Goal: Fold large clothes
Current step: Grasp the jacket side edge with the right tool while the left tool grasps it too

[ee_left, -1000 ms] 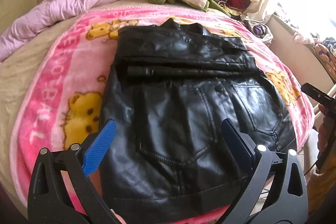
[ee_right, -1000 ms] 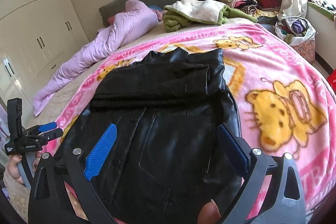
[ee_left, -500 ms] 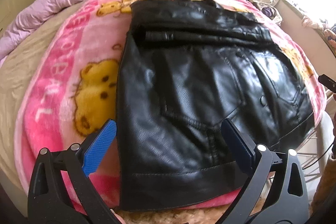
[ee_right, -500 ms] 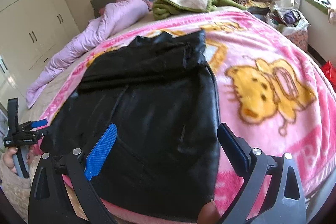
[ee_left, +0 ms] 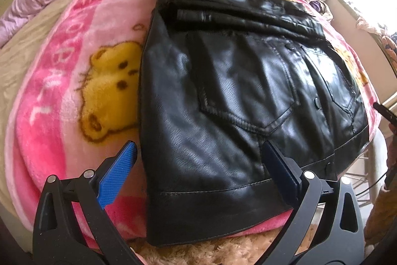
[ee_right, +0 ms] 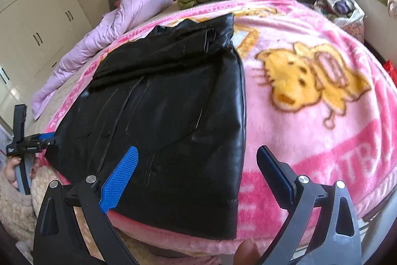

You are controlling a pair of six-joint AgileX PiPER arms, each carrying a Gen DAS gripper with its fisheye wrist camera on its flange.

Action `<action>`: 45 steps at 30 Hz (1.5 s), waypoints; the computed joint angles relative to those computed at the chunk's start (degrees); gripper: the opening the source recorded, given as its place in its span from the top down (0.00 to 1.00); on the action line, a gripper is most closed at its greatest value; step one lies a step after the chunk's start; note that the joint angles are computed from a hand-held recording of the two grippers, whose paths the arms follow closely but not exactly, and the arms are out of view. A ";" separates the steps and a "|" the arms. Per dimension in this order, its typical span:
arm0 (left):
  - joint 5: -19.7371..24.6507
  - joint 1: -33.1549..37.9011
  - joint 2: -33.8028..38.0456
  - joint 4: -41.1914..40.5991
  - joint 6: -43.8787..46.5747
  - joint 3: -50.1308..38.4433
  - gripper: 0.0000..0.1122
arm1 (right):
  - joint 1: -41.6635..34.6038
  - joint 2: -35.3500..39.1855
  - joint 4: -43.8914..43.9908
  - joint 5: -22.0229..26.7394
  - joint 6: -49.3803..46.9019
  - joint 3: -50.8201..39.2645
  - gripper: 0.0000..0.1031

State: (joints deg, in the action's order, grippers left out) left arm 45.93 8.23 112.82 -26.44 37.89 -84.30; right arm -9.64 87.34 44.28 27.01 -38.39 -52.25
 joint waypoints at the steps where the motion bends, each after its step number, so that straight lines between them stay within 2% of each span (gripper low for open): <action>1: 1.23 0.23 0.68 0.02 -0.51 -0.90 0.17 | -0.02 0.20 -0.35 0.04 0.35 0.30 0.07; 7: 6.17 -0.64 3.78 3.36 -3.23 -4.88 0.17 | 0.64 2.20 -0.79 0.62 -0.23 0.92 0.07; 15: 7.63 -1.71 5.03 6.42 -4.70 -6.55 0.17 | 0.57 6.47 1.75 2.90 -2.83 0.54 0.09; 17: 7.77 -1.58 5.03 6.40 -4.67 -6.60 0.17 | 1.17 6.85 1.67 2.12 -2.63 0.61 0.22; 19: 8.00 -1.49 5.13 6.42 -4.66 -6.73 0.17 | 1.58 6.87 1.64 1.51 -2.97 0.74 0.28; 21: 8.29 -1.80 5.50 6.76 -5.14 -7.22 0.17 | 1.53 6.64 2.22 1.40 -4.24 0.91 0.42; 22: 8.60 -1.77 5.70 6.75 -5.13 -7.49 0.17 | 1.15 6.53 3.34 1.75 -5.62 1.02 0.54; 25: 9.69 -1.82 6.50 6.71 -5.47 -8.57 0.17 | -1.78 6.31 11.58 5.65 -13.96 1.11 0.76; 32: 12.30 -0.65 7.71 4.90 -4.43 -10.32 0.17 | -6.08 3.23 22.57 12.77 -23.83 -0.02 0.83; 37: 13.57 0.19 8.05 4.15 -2.81 -10.95 0.18 | -6.89 4.22 22.41 15.15 -22.37 -4.32 0.87; 40: 14.04 0.13 8.59 3.94 -2.50 -11.60 0.28 | -7.13 4.62 21.58 15.67 -21.57 -5.55 0.87; 44: 13.29 0.00 8.11 3.22 -1.14 -10.97 0.49 | -6.15 4.77 20.25 14.07 -21.07 -4.50 0.85; 45: 12.85 0.04 7.68 2.94 -0.73 -10.46 0.54 | -6.23 5.02 20.10 14.21 -20.69 -4.07 0.82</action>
State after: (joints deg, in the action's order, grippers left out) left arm 58.78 8.28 120.50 -23.50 37.17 -94.77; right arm -15.87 92.36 64.38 41.22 -59.08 -56.33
